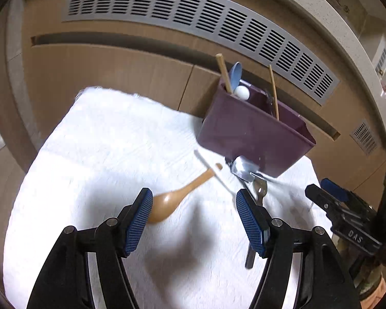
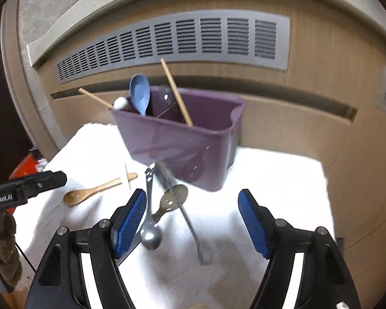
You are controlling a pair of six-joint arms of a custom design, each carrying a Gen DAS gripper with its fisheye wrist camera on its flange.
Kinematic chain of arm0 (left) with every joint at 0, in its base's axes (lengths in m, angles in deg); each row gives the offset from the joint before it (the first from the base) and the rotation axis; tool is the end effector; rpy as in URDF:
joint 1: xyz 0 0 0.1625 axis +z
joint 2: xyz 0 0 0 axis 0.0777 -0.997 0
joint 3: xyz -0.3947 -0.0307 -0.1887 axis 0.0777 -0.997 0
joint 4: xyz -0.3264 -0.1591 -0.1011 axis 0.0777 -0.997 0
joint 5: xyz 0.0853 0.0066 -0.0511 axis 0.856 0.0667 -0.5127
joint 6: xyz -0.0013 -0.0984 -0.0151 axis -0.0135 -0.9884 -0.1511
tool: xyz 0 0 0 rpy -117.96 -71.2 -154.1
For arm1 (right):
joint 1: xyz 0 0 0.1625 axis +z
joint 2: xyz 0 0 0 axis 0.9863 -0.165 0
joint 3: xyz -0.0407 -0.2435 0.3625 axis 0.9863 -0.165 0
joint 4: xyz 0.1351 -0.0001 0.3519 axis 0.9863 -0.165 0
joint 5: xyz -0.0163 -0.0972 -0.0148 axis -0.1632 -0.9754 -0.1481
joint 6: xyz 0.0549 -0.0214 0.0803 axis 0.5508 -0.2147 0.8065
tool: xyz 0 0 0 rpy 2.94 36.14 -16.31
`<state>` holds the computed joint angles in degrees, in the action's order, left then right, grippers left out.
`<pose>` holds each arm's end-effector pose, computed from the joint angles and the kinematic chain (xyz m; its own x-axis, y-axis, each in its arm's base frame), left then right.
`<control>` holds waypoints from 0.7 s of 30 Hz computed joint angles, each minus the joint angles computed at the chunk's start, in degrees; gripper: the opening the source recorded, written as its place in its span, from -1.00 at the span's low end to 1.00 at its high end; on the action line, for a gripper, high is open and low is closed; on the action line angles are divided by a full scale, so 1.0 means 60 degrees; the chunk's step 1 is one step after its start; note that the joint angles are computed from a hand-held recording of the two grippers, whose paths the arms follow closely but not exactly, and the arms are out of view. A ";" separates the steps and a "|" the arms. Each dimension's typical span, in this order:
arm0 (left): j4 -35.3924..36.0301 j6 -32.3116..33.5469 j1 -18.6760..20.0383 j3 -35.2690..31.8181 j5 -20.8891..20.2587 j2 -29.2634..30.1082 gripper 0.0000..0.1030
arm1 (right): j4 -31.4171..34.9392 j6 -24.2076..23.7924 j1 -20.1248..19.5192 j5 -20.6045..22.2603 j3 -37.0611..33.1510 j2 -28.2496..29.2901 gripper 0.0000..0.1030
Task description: Organize utensils
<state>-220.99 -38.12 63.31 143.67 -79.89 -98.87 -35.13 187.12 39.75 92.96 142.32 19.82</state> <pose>-0.0056 -0.4570 0.2351 -0.8566 0.3474 -0.3815 0.4909 0.7765 -0.3951 0.2694 -0.3643 -0.0162 -0.7384 0.2044 0.6427 -0.4035 0.6296 -0.6639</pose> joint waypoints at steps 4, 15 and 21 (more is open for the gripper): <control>0.0403 0.0156 -0.0245 0.0212 0.0809 -0.0277 0.32 | 0.0937 0.0139 -0.0126 -0.0252 -0.0497 0.0307 0.37; 0.1498 0.1382 0.0099 -0.0011 0.0556 -0.0346 0.38 | 0.5080 -0.0716 -0.0976 -0.1414 -0.3959 0.1964 -0.41; 0.1764 0.1459 0.0403 -0.0244 0.0396 -0.0273 0.38 | 0.5979 -0.1208 -0.1444 -0.1609 -0.5256 0.2534 -0.36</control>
